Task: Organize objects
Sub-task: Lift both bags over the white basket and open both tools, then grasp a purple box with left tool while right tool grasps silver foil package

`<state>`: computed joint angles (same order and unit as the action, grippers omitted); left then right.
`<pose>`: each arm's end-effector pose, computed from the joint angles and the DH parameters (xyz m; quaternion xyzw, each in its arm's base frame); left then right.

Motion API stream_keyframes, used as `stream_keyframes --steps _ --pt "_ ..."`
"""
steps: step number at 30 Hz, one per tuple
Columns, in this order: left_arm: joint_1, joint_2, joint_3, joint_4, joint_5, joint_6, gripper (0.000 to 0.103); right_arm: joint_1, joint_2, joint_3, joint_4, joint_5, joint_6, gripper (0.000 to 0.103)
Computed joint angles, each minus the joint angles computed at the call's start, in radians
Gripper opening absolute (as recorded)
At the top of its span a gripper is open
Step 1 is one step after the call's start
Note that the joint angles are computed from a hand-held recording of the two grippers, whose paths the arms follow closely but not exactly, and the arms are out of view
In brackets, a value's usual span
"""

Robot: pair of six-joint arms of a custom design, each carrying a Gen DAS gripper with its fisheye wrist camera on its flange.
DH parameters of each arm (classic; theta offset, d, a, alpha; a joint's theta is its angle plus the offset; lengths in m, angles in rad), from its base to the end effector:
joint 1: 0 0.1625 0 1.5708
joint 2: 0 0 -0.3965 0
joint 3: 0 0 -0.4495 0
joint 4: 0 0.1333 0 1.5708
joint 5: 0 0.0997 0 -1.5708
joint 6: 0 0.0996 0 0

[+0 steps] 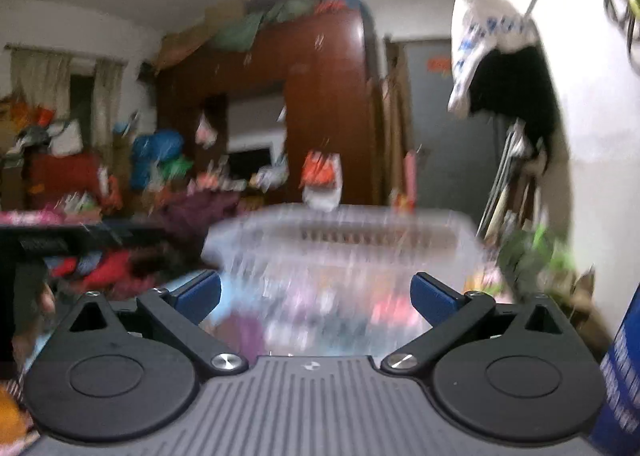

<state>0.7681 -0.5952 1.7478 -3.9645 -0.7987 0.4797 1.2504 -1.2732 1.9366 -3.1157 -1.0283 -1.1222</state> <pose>-0.2983 -0.5701 0.0453 0.2754 0.7350 -0.5809 0.2157 -0.0135 -0.6273 0.2875 0.4453 -0.7577 0.4687 0.0894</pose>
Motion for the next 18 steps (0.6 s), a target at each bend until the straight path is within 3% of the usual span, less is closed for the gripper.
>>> stream_keyframes --steps 2,4,5,8,10,14,16,17,18 --pt "-0.008 0.005 0.035 -0.035 0.074 0.012 0.087 -0.008 0.005 0.001 0.047 -0.057 -0.047 0.099" --pt "-0.002 -0.002 0.057 -0.004 0.129 -0.042 0.087 -0.003 0.024 -0.012 0.066 -0.105 -0.073 0.078" --pt "0.006 -0.010 0.069 0.028 0.136 -0.084 0.087 0.007 0.034 -0.023 0.071 -0.141 -0.063 0.066" --pt "0.028 -0.021 0.077 0.103 0.126 -0.154 0.087 0.026 0.047 -0.059 0.146 -0.195 -0.080 0.056" --pt "0.031 -0.011 0.065 0.126 0.137 -0.154 0.087 0.036 0.060 -0.058 0.117 -0.235 -0.096 0.048" --pt "0.034 0.034 -0.005 0.178 0.182 -0.116 0.086 0.019 0.051 -0.032 0.060 -0.178 -0.093 0.047" --pt "0.028 0.039 -0.009 0.195 0.201 -0.127 0.080 -0.003 0.049 -0.030 0.041 -0.124 -0.070 0.047" --pt "0.028 0.038 -0.009 0.200 0.202 -0.132 0.070 -0.013 0.047 -0.033 0.047 -0.094 -0.060 0.047" --pt "0.029 0.035 -0.011 0.222 0.211 -0.147 0.051 -0.025 0.041 -0.029 0.052 -0.059 -0.046 0.047"
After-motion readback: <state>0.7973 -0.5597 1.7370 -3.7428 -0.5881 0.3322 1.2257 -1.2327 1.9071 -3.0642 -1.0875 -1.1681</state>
